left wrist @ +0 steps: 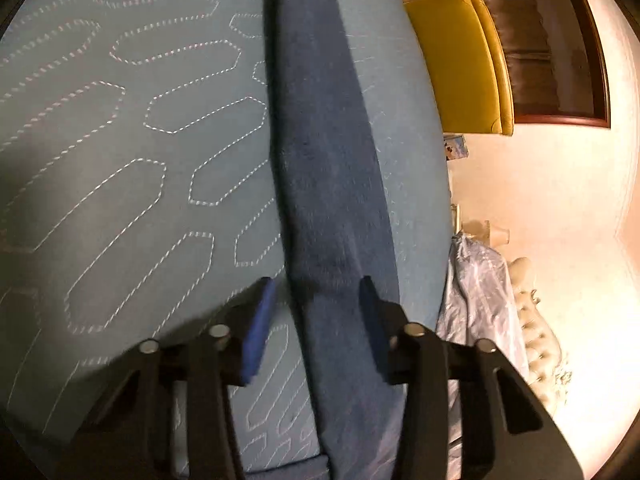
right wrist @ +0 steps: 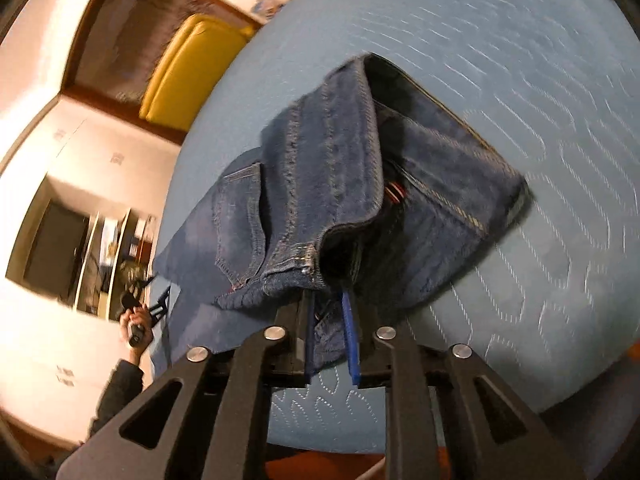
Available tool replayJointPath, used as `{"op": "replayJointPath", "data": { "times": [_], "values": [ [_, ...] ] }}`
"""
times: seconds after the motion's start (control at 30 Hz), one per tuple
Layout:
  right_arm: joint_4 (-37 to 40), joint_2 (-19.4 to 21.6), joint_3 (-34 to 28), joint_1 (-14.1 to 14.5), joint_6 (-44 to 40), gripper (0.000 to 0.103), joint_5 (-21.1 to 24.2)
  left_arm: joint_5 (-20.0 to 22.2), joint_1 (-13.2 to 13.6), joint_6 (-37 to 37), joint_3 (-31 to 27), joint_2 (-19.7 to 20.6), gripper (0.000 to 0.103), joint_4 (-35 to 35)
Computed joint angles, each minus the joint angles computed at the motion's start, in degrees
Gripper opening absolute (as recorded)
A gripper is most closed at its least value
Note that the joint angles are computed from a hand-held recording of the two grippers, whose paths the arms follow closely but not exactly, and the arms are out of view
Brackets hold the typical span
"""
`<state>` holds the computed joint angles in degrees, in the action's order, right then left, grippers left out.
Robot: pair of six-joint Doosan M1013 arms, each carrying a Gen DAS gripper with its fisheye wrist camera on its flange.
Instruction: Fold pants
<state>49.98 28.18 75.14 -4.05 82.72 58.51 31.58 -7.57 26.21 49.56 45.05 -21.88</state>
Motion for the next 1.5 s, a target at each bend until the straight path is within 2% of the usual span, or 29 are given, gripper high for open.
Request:
{"op": "replayJointPath", "data": {
  "times": [0.03, 0.13, 0.2, 0.27, 0.4, 0.5, 0.53, 0.57, 0.63, 0.7, 0.73, 0.77, 0.93, 1.0, 1.07, 1.1, 1.13, 1.23, 1.27, 1.4, 1.47, 1.5],
  "values": [
    [1.4, -0.3, 0.9, -0.2, 1.2, 0.033, -0.3, -0.8, 0.2, 0.8, -0.1, 0.4, 0.039, -1.3],
    [2.1, -1.7, 3.2, -0.3, 5.2, 0.071, -3.4, -1.2, 0.8, 2.6, -1.1, 1.3, 0.027, -3.7],
    [3.2, -2.5, 4.4, -0.5, 6.7, 0.075, -5.4, -1.9, 1.4, 3.9, -1.3, 1.9, 0.016, -6.0],
    [5.0, -3.0, 5.2, -0.5, 6.9, 0.075, -6.6, -3.1, 1.7, 4.8, -0.6, 1.8, 0.009, -7.9],
    [5.4, -1.6, 3.7, 0.2, 7.6, 0.075, -5.6, -3.1, 1.9, 7.9, -0.6, 1.9, 0.005, -10.0],
    [1.3, -1.0, 2.1, 1.2, 9.1, 0.077, -6.6, -2.8, 2.1, 9.1, -1.1, 2.1, 0.004, -10.8],
    [0.0, -1.0, 1.8, 1.4, 10.1, 0.074, -7.0, -3.1, 2.3, 10.0, 0.1, 1.5, 0.003, -11.5],
    [-2.1, -1.0, 1.4, 1.6, 12.3, 0.065, -7.3, -2.9, 2.4, 9.9, 0.0, 1.4, 0.002, -11.3],
    [-6.4, -1.0, 0.1, 2.1, 14.9, 0.055, -7.4, -2.8, 2.5, 10.7, 0.2, 1.2, 0.002, -11.6],
    [-8.8, -0.4, -1.9, 2.7, 13.5, 0.037, -5.9, -2.5, 2.5, 11.4, -0.4, 1.2, 0.001, -11.1],
    [-10.0, 0.2, -3.1, 2.9, 13.7, 0.020, -4.5, -2.5, 2.6, 11.9, -0.1, 1.0, 0.001, -11.2],
    [-10.5, 0.9, -4.4, 2.9, 14.8, 0.017, -3.3, -2.2, 2.6, 11.5, -0.5, 1.0, 0.001, -10.4],
    [-14.6, 1.4, -8.5, 2.4, 16.1, 0.014, -4.3, -2.7, 2.1, 12.3, 0.2, -1.3, 0.000, -7.8],
    [-14.0, 1.5, -10.2, 1.8, 14.5, 0.014, -3.5, -3.2, 1.6, 12.0, 1.8, -3.3, 0.000, -5.5],
    [-13.8, 1.4, -11.2, 1.3, 13.0, 0.014, -3.5, -2.8, 0.5, 9.4, 4.7, -6.7, 0.000, -0.1],
    [-13.5, 1.2, -11.3, 0.8, 12.1, 0.014, -3.7, -4.0, -0.3, 7.8, 7.4, -9.0, 0.000, 2.7],
    [-13.4, 0.9, -11.2, 0.3, 11.1, 0.014, -3.9, -5.7, -1.4, 5.1, 10.6, -11.5, 0.000, 6.5],
    [-14.7, 1.2, -11.1, -1.4, 9.2, 0.014, -3.4, -7.7, -6.2, -10.5, 21.3, -19.4, 0.000, 25.5],
    [-15.6, 1.6, -11.0, -1.7, 9.2, 0.014, -3.1, -8.2, -8.0, -15.4, 25.1, -21.7, 0.000, 29.8],
    [-18.9, 6.0, -11.7, -3.0, 12.3, 0.014, 2.7, -10.2, -12.0, -26.5, 35.4, -25.4, 0.000, 33.5],
    [-18.6, 5.6, -9.8, -2.9, 11.0, 0.014, 1.0, -13.9, -12.6, -35.1, 39.0, -26.1, 0.000, 37.4],
    [-16.9, 4.9, -8.5, -3.2, 10.2, 0.015, -0.5, -14.2, -12.9, -37.8, 39.5, -26.3, 0.000, 40.1]
  ]
}}
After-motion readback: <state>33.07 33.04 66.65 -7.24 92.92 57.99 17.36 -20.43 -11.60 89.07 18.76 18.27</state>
